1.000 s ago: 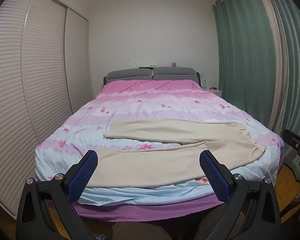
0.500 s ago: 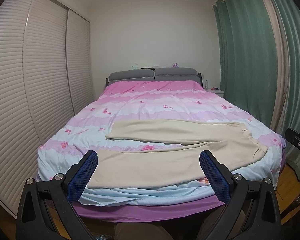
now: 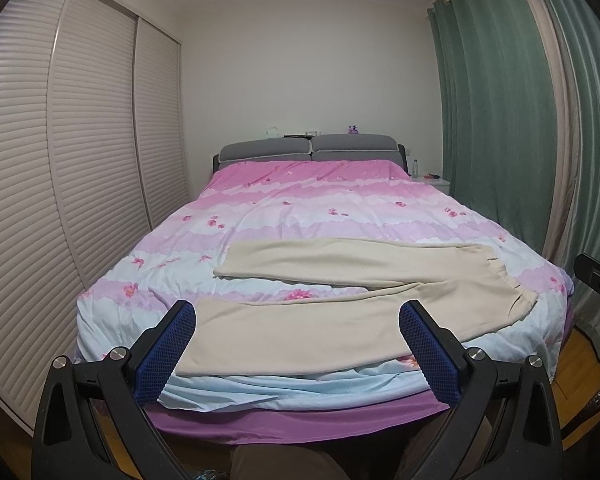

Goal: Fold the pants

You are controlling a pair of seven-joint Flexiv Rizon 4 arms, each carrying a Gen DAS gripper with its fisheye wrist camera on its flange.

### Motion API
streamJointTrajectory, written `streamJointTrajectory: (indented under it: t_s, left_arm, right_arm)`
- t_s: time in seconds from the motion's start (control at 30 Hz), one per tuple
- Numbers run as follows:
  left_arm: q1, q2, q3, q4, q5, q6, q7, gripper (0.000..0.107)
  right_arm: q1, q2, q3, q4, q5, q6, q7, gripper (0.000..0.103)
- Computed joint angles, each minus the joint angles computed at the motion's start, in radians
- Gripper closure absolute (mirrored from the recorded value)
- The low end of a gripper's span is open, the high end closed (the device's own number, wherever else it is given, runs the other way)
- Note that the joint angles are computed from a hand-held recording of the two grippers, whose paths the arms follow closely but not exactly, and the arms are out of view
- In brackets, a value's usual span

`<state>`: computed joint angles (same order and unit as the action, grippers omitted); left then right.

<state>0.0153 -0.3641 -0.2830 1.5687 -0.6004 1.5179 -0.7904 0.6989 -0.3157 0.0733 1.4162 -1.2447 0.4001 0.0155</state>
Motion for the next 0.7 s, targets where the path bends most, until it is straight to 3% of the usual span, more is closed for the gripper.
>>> streamJointTrajectory:
  t_s: [0.7]
  left_arm:
    - [-0.005,-0.006,0.005,-0.007,0.014,-0.006,-0.005,0.004]
  right_arm:
    - [0.004,-0.004,-0.001,-0.003,-0.003,-0.005,0.002,0.007]
